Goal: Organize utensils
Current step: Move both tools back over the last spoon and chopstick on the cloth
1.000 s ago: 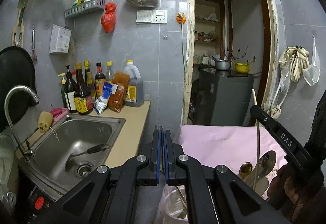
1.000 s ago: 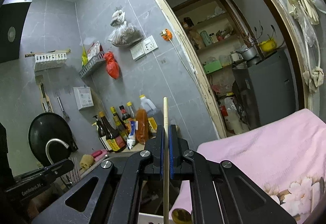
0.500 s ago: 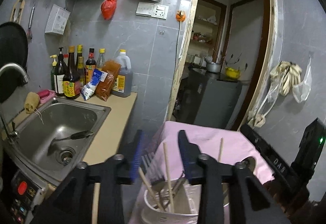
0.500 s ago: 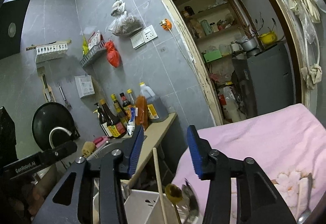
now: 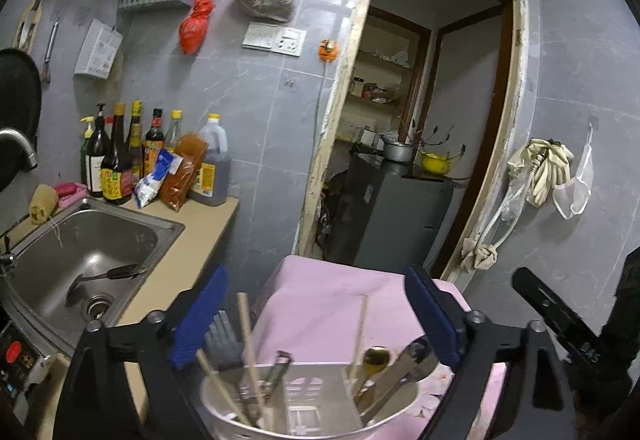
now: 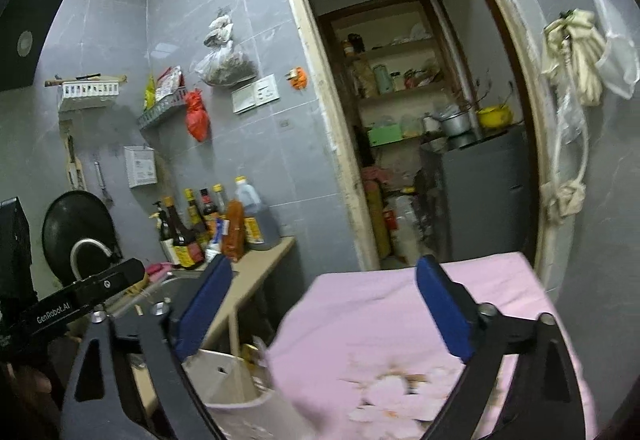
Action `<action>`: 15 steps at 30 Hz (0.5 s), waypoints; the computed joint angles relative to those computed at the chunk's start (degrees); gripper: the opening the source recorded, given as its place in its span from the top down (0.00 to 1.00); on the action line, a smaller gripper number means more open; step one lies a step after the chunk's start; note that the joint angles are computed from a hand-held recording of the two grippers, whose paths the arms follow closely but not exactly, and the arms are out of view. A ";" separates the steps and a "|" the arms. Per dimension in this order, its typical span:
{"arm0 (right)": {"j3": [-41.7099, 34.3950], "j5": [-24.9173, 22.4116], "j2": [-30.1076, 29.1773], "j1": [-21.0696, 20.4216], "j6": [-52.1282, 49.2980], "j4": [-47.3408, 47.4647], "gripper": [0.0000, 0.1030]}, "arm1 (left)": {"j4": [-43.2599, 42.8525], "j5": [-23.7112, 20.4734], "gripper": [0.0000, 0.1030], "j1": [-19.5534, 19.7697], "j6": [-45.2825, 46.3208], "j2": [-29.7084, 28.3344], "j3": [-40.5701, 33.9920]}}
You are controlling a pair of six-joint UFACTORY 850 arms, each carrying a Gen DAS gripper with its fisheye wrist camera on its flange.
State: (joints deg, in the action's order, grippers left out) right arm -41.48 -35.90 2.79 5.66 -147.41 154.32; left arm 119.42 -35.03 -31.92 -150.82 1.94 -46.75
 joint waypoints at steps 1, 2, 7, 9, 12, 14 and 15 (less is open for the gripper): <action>0.18 0.26 0.40 -0.68 -0.44 0.00 0.06 | -0.50 -0.79 0.07 -0.95 0.61 -0.88 -0.71; 0.41 0.35 0.71 -1.63 -0.54 -0.45 0.06 | -0.91 -1.13 0.07 -1.57 1.05 -1.27 -1.06; 0.90 1.20 1.79 -6.08 0.26 -2.15 0.04 | -1.63 -1.32 0.06 -4.73 2.41 -4.54 -3.79; 1.29 0.92 2.20 -7.92 0.71 -3.26 0.03 | -1.86 -1.72 0.06 -6.19 2.90 -6.05 -4.99; 1.70 1.03 2.44 -10.77 2.12 -5.35 0.03 | -2.29 -3.06 0.06 -8.40 3.68 -7.99 -6.34; 1.77 1.08 2.28 -12.30 2.86 -6.74 0.03 | -2.91 -3.63 0.06 -9.75 4.57 -9.33 -7.26; 1.79 1.24 2.12 -13.14 3.26 -7.57 0.03 | -3.14 -3.68 0.06 -10.31 5.00 -10.03 -7.80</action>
